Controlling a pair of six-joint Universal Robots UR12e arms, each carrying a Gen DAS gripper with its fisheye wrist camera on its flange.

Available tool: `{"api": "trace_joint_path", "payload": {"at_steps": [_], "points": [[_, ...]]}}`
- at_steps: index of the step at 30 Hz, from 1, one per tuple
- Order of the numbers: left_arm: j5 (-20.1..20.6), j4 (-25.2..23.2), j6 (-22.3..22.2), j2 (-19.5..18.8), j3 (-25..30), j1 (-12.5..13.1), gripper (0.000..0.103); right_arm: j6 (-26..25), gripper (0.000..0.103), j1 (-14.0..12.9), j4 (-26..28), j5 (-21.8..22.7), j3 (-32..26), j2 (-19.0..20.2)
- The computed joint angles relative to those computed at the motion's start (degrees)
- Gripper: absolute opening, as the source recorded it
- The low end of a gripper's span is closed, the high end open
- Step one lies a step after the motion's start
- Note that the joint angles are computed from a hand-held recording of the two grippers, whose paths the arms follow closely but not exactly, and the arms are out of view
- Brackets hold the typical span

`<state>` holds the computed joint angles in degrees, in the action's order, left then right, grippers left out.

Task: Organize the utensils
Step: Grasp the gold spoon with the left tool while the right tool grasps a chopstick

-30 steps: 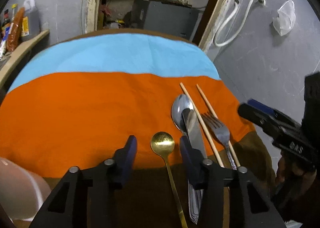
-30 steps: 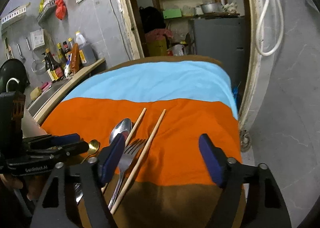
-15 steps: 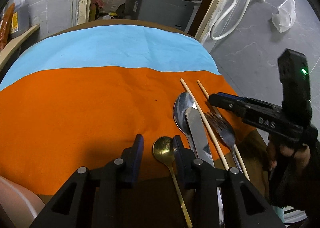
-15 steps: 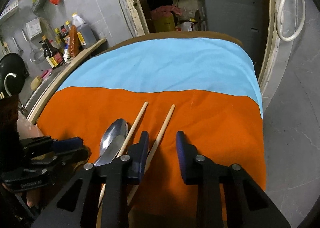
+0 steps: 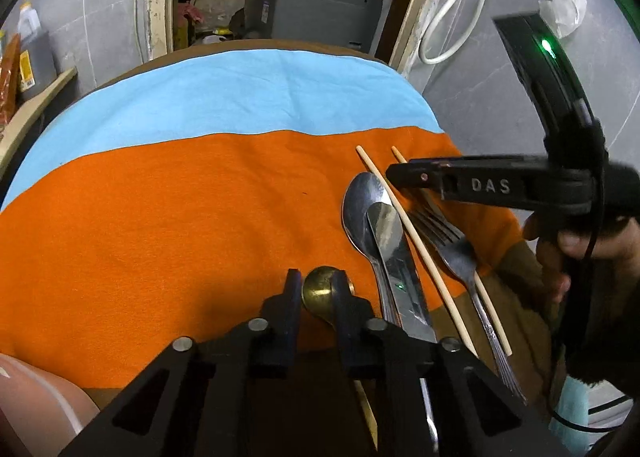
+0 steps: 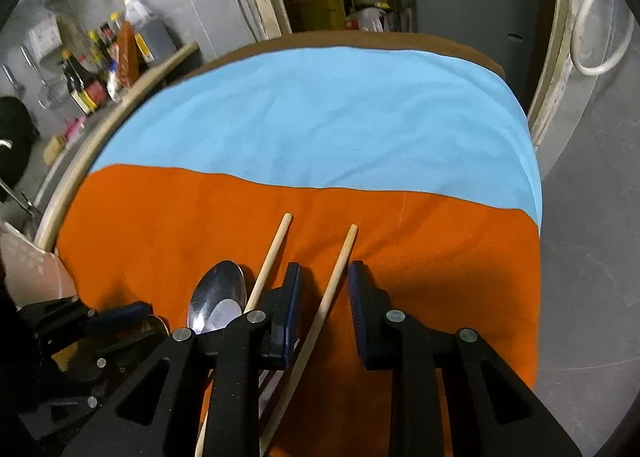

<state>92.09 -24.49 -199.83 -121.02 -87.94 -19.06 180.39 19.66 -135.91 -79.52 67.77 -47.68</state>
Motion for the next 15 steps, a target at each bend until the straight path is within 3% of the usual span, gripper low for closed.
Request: {"api": "trace_joint_path", "payload": {"at_steps": [4, 7, 9, 15], "points": [[0.04, -1.03, -1.06, 0.24, 0.12, 0.17, 0.008, 0.76, 0.021, 0.72, 1.95, -2.52, -1.19, 0.32], [-0.55, -0.58, -2.73, 0.51, -0.26, 0.43, 0.005, 3.29, 0.006, 0.39, 2.06, -1.69, -0.99, 0.09], [-0.4, 0.05, -3.61, 0.82, -0.75, 0.43, 0.004, 6.74, 0.005, -0.5, -0.26, 1.77, 0.78, -0.58], [2.53, 1.96, -4.27, 2.04, -2.02, -0.31, 0.003, 12.63, 0.005, -1.64, -10.84, 6.32, 7.5, -3.57]]}}
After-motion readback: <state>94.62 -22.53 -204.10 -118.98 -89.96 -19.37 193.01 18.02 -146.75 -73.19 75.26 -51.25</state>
